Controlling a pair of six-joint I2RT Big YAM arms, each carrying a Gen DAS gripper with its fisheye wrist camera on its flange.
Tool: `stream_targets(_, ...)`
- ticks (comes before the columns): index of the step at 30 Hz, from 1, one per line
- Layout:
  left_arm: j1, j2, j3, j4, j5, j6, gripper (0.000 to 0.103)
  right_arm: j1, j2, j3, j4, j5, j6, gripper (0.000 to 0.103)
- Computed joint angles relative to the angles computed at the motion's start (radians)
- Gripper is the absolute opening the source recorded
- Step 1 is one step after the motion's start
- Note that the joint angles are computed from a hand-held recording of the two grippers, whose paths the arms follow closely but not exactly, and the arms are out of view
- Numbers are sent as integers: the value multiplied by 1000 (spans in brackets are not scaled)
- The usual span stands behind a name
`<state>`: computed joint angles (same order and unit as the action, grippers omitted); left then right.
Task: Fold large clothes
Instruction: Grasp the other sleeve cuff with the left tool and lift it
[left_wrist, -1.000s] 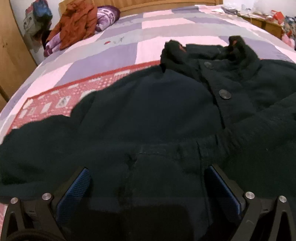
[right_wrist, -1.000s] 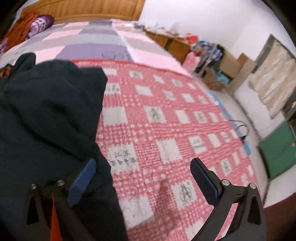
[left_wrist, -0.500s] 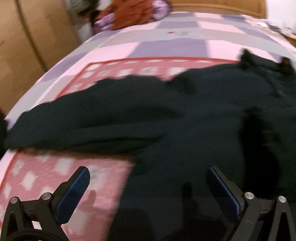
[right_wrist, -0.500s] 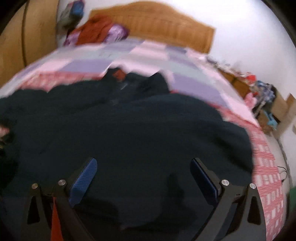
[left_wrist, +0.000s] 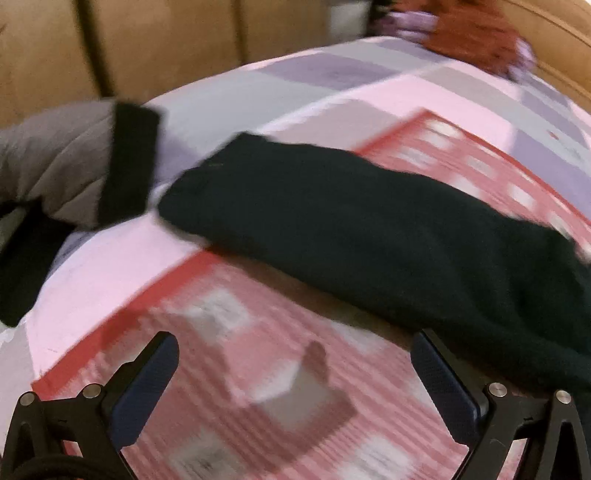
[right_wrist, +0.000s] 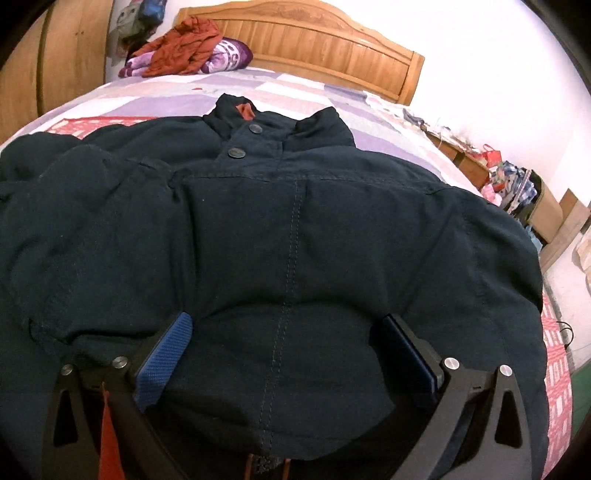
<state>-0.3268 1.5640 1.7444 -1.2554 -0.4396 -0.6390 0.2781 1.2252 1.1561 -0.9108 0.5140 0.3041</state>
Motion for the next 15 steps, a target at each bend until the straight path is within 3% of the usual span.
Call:
stream_targets(3,99,3,-19,30,109,-34,103,22,-22,-1,-32,24,18,103)
stream_targets(9,163,67,3,74,250,-22,103,37,-29,-4,-45,58,21,103)
stream_targets(15,188,197,124,56,300,-56,103,39,-28,-6,-45,62,22,103)
